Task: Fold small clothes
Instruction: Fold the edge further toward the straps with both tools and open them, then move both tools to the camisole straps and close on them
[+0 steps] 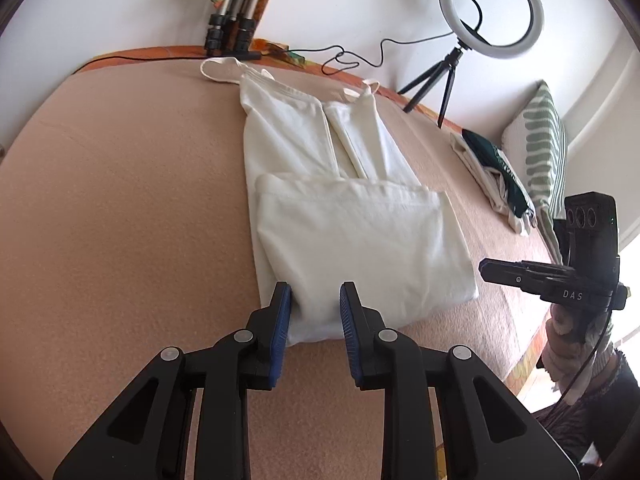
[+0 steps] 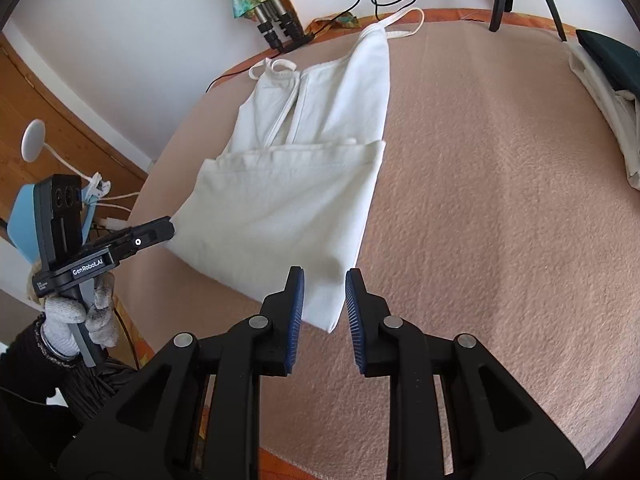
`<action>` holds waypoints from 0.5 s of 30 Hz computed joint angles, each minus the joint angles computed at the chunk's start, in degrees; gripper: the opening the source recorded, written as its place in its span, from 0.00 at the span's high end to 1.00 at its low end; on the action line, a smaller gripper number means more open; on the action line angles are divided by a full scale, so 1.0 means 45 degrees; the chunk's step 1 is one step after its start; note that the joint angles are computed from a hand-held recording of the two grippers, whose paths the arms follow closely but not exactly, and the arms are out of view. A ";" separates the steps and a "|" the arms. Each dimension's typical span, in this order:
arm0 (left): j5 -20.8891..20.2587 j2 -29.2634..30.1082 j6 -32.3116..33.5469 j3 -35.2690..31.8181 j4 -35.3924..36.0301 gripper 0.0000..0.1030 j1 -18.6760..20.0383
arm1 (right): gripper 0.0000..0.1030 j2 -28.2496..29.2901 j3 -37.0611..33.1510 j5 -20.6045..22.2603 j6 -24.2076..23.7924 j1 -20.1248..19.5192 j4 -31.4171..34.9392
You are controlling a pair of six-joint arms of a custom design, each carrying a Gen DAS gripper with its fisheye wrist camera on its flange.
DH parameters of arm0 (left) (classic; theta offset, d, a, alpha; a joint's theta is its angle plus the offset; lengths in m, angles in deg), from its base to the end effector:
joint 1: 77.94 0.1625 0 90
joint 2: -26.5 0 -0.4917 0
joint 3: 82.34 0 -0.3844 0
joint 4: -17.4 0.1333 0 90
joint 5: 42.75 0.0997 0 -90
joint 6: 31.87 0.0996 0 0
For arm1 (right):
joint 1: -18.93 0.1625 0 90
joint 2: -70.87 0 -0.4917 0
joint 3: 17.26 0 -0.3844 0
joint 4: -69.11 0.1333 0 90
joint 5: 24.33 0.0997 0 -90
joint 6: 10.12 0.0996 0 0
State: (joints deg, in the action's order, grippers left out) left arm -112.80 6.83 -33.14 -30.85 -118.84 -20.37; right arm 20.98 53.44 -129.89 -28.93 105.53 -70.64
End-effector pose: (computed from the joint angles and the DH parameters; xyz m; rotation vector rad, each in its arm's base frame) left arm -0.3465 -0.8574 0.0595 0.7022 2.7537 -0.4888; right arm 0.0584 -0.8147 0.3663 0.2693 -2.7047 0.6164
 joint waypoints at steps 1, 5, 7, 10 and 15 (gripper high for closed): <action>0.0210 0.0026 0.0128 0.0077 0.0057 0.78 -0.0045 | 0.78 0.0063 0.0145 -0.0468 -0.0261 0.0095 -0.0215; 0.0958 0.0031 0.0207 0.0467 -0.0179 0.95 -0.0133 | 0.90 0.0430 0.0038 -0.1187 -0.0734 0.0228 -0.0634; 0.1306 -0.0009 0.0536 0.0643 -0.0325 0.95 -0.0224 | 0.91 0.0743 -0.0161 -0.2264 -0.0920 0.0396 -0.1036; 0.1441 -0.0150 0.0761 0.0903 -0.0673 0.94 -0.0227 | 0.91 0.0901 -0.0441 -0.2772 -0.1123 0.0466 -0.0785; 0.1672 -0.0221 0.1269 0.0599 -0.1327 0.85 -0.0208 | 0.91 0.0632 -0.0554 -0.2462 -0.0692 0.0402 -0.0726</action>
